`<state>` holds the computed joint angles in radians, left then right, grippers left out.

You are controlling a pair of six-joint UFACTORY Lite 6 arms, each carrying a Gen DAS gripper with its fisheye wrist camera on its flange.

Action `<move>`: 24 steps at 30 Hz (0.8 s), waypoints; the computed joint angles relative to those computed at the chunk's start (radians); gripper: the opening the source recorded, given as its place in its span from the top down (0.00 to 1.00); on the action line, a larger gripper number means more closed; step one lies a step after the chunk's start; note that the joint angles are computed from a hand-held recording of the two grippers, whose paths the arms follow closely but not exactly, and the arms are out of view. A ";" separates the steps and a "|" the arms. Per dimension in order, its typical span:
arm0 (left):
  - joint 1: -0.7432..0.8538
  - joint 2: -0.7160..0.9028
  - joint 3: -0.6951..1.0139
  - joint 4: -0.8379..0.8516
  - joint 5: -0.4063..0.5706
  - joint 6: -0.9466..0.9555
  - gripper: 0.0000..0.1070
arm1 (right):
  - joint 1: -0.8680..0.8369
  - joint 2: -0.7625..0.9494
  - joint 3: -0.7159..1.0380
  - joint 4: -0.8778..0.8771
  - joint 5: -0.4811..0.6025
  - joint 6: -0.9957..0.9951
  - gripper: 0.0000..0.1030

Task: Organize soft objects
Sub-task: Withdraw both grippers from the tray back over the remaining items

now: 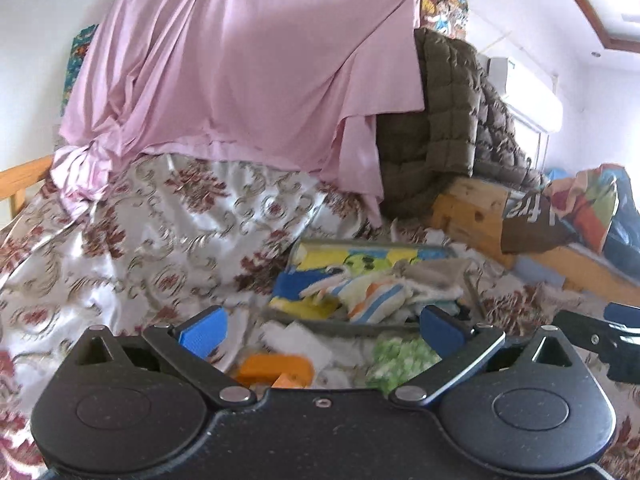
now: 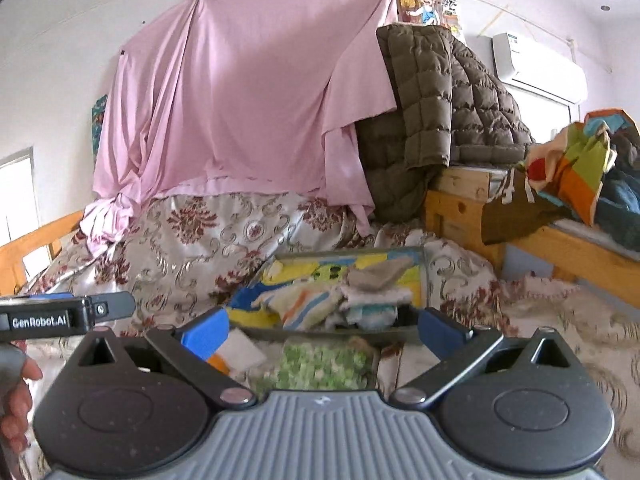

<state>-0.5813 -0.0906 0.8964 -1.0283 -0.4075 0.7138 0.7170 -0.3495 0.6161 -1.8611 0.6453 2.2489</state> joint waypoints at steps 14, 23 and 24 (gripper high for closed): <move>-0.024 -0.082 -0.241 -0.027 -0.059 -0.058 0.04 | 0.176 0.041 -0.174 0.044 0.144 0.205 0.00; -0.053 -0.048 -0.268 -0.084 -0.058 -0.015 0.04 | 0.169 0.105 -0.203 0.014 0.115 0.288 0.00; -0.058 -0.046 -0.269 -0.086 -0.060 -0.010 0.04 | 0.168 0.111 -0.203 0.008 0.109 0.295 0.00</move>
